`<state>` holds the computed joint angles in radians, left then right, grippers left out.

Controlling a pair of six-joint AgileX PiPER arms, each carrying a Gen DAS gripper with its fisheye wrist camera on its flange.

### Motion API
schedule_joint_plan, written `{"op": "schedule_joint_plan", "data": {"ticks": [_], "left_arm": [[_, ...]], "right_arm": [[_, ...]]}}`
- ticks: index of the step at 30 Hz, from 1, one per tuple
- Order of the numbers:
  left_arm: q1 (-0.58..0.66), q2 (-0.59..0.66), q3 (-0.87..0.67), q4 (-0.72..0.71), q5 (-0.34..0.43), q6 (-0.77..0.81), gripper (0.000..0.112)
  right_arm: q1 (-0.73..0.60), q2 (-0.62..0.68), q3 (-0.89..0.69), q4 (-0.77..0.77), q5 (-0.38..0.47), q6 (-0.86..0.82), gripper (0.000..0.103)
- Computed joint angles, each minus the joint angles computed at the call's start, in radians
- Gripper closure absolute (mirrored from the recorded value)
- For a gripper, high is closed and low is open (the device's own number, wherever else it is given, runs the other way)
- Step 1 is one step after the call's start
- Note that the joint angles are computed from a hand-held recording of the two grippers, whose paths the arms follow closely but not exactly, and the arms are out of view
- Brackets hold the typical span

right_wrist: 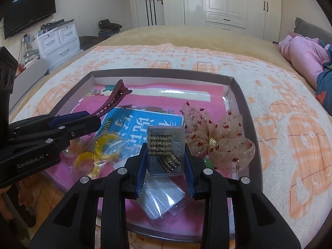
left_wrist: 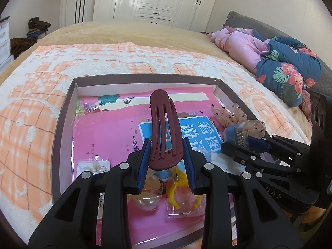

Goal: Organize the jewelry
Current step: 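Carry the maroon clip and comb box into the pink box and open both grippers, then withdraw both tools from the box toward the last items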

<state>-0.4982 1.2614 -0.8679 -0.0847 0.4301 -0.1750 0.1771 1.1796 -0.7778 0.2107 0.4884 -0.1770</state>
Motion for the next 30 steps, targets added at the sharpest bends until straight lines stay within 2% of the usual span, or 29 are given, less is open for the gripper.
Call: {"op": "schedule_joint_plan", "data": {"ticks": [2,6,11,26,30], "left_arm": [[0.004,0.000,0.000,-0.006,0.001,0.006,0.089],[0.012,-0.004,0.003,-0.024,0.002,0.021,0.089],[0.012,-0.007,0.006,-0.028,0.003,0.023,0.090],[-0.001,-0.070,0.002,0.025,0.029,-0.057,0.088],[0.007,-0.111,0.005,0.046,0.042,-0.087,0.081]], "right_arm": [[-0.018,-0.016,0.009,0.049,0.001,-0.041,0.059],[-0.042,-0.051,0.024,0.075,0.010,-0.071,0.055],[-0.071,-0.122,0.057,0.087,0.011,-0.084,0.044],[-0.113,-0.225,0.063,0.082,0.060,-0.073,0.033],[-0.124,-0.250,0.057,0.097,0.080,-0.079,0.031]]}}
